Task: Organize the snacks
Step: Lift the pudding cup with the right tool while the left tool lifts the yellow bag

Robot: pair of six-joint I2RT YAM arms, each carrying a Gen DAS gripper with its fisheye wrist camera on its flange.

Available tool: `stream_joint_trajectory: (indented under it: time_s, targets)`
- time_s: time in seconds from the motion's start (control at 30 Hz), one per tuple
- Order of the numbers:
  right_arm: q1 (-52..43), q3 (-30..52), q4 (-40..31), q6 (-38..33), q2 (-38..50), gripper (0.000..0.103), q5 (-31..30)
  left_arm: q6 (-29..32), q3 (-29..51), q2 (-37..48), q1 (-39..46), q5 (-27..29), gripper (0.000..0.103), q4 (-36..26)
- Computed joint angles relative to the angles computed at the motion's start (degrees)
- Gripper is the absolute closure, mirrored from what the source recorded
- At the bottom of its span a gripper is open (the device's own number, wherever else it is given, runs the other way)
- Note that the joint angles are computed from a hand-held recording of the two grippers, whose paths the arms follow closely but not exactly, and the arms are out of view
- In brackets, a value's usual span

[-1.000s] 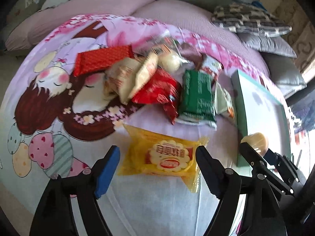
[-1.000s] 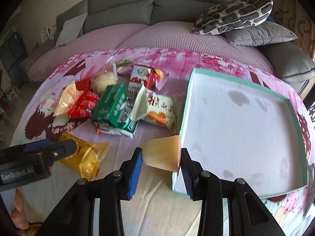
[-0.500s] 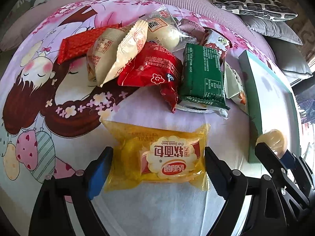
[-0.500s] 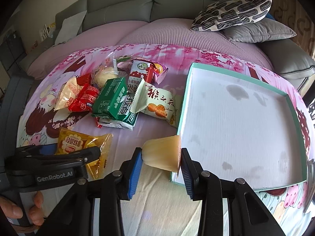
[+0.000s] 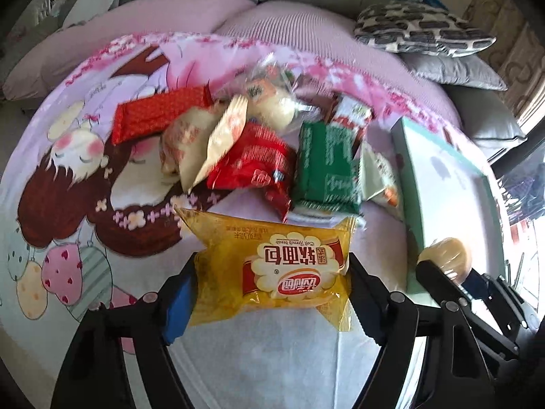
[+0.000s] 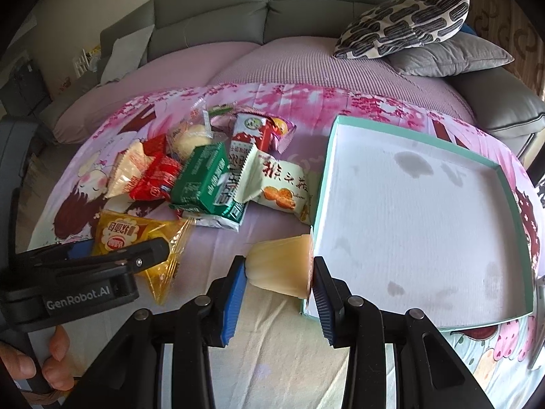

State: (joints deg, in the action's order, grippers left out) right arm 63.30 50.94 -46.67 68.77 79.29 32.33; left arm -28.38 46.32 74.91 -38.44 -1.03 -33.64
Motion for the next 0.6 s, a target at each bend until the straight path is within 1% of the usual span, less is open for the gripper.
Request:
stream_joint_trajectory:
  time_s: [0.13, 0.3, 0.5, 0.6]
  targets:
    - [-0.1, -0.4, 0.0, 0.2, -1.6, 0.062, 0.7, 0.5, -0.3, -1.9, -0.4, -0.8, 0.022, 1.5]
    - [-1.7, -2.3, -2.9, 2.6, -6.1, 0.062, 1.8, 0.6, -0.2, -2.5, -3.5, -3.0, 0.022, 4.9]
    - [-5.8, -4.3, -14.1, 9.0, -13.5, 0.062, 6.2, 1.2, 2.2, 0.1, -8.8, -5.4, 0.022, 8.3]
    - [-8.5, -6.7, -16.4, 10.1, -18.0, 0.062, 7.2, 1.9, 4.6, 3.0, -11.0, -6.1, 0.022, 10.5]
